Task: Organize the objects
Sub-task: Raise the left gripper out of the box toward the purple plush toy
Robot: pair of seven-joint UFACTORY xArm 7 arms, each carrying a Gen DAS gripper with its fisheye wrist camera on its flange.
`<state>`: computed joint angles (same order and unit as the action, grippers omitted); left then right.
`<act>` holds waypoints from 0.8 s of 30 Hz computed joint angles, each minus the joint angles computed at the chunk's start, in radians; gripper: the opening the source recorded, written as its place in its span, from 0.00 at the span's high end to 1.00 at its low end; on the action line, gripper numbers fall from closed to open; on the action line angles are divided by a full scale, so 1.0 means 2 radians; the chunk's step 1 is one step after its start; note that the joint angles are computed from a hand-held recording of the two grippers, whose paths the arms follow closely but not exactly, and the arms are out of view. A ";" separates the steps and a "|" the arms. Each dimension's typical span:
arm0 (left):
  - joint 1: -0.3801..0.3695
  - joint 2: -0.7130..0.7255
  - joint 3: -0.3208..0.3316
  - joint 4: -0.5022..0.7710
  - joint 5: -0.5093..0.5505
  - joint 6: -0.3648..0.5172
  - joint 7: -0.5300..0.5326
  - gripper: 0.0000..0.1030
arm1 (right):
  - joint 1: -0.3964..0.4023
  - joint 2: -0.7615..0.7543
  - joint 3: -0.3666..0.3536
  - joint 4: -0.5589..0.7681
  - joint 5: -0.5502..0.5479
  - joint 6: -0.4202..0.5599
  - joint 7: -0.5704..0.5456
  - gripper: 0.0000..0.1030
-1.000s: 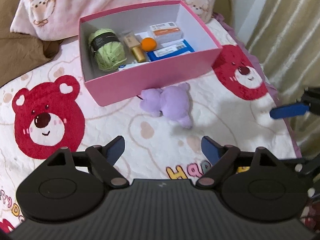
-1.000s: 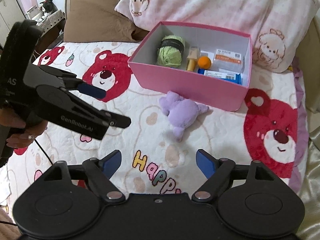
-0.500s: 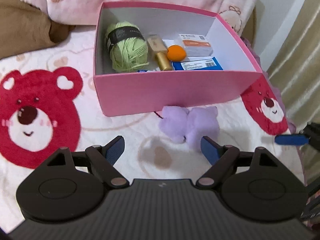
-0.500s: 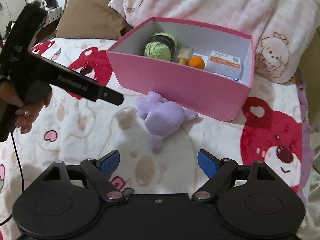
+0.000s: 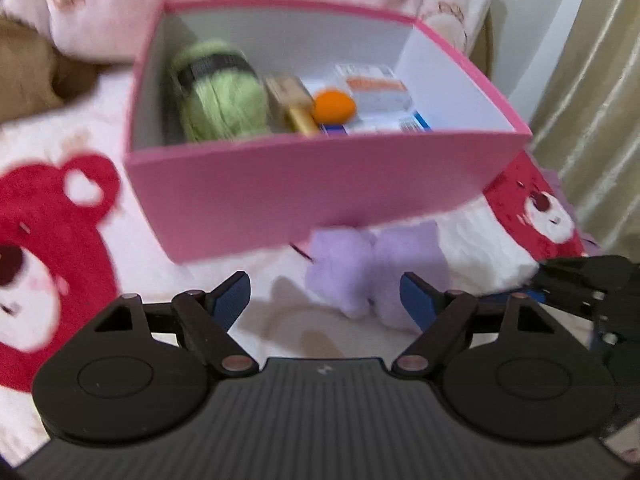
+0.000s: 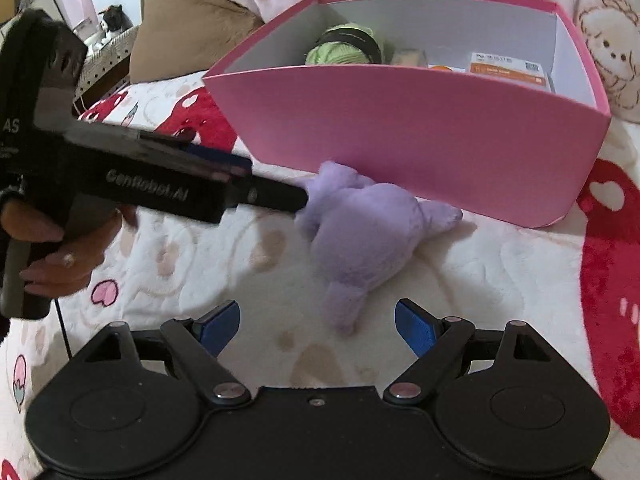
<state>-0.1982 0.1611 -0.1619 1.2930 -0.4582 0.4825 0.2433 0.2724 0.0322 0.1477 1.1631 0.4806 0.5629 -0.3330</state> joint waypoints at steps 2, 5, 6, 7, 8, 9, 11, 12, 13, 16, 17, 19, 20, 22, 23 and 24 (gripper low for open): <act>0.006 0.002 -0.007 -0.003 -0.033 -0.004 0.017 0.23 | -0.003 0.009 -0.001 0.010 0.019 0.020 -0.018 0.15; 0.003 0.008 -0.009 -0.004 -0.045 -0.023 0.023 0.29 | -0.003 0.018 -0.001 0.014 -0.009 0.020 0.006 0.15; 0.002 0.011 -0.010 -0.001 -0.044 -0.024 0.023 0.31 | -0.003 0.019 0.000 0.013 -0.011 0.014 0.009 0.15; 0.003 0.013 -0.012 0.001 -0.048 -0.025 0.028 0.33 | -0.004 0.021 0.001 0.014 -0.010 0.010 0.011 0.15; 0.005 0.017 -0.015 0.003 -0.055 -0.027 0.038 0.33 | -0.003 0.024 0.001 0.015 -0.015 0.003 0.018 0.15; 0.005 0.020 -0.017 0.003 -0.058 -0.032 0.045 0.33 | -0.001 0.023 0.000 0.010 -0.033 -0.012 0.033 0.15; 0.000 0.027 -0.014 0.000 -0.049 -0.055 0.035 0.33 | 0.006 0.023 -0.002 0.004 -0.097 -0.040 0.073 0.15; -0.003 0.032 -0.010 0.003 -0.037 -0.055 0.018 0.33 | 0.006 0.024 -0.002 0.003 -0.108 -0.047 0.075 0.17; 0.003 0.035 -0.015 0.006 -0.045 -0.050 0.021 0.33 | 0.005 0.026 -0.001 0.004 -0.116 -0.052 0.076 0.19; 0.021 0.035 -0.035 0.005 -0.097 -0.046 0.055 0.51 | 0.003 0.035 0.000 0.014 -0.130 -0.050 0.083 0.28; 0.022 0.031 -0.036 0.000 -0.108 -0.052 0.058 0.54 | 0.004 0.036 -0.001 0.013 -0.141 -0.053 0.090 0.30; 0.017 0.028 -0.032 -0.004 -0.111 -0.059 0.046 0.57 | 0.004 0.037 0.002 0.011 -0.143 -0.058 0.088 0.34; 0.016 0.028 -0.032 -0.004 -0.111 -0.058 0.048 0.58 | 0.003 0.036 0.003 0.009 -0.142 -0.060 0.087 0.39; 0.016 0.028 -0.032 -0.002 -0.112 -0.050 0.055 0.59 | 0.004 0.037 0.003 0.012 -0.149 -0.054 0.091 0.45; 0.019 0.029 -0.033 0.000 -0.120 -0.040 0.059 0.60 | 0.005 0.040 0.002 0.015 -0.156 -0.054 0.098 0.46; 0.022 0.030 -0.033 0.005 -0.130 -0.024 0.058 0.60 | 0.005 0.039 0.002 0.015 -0.157 -0.053 0.100 0.47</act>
<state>-0.1537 0.2214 -0.2287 1.3040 -0.7185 0.4337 0.3587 0.2828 0.1106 0.1523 1.1936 0.1673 0.4565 -0.1338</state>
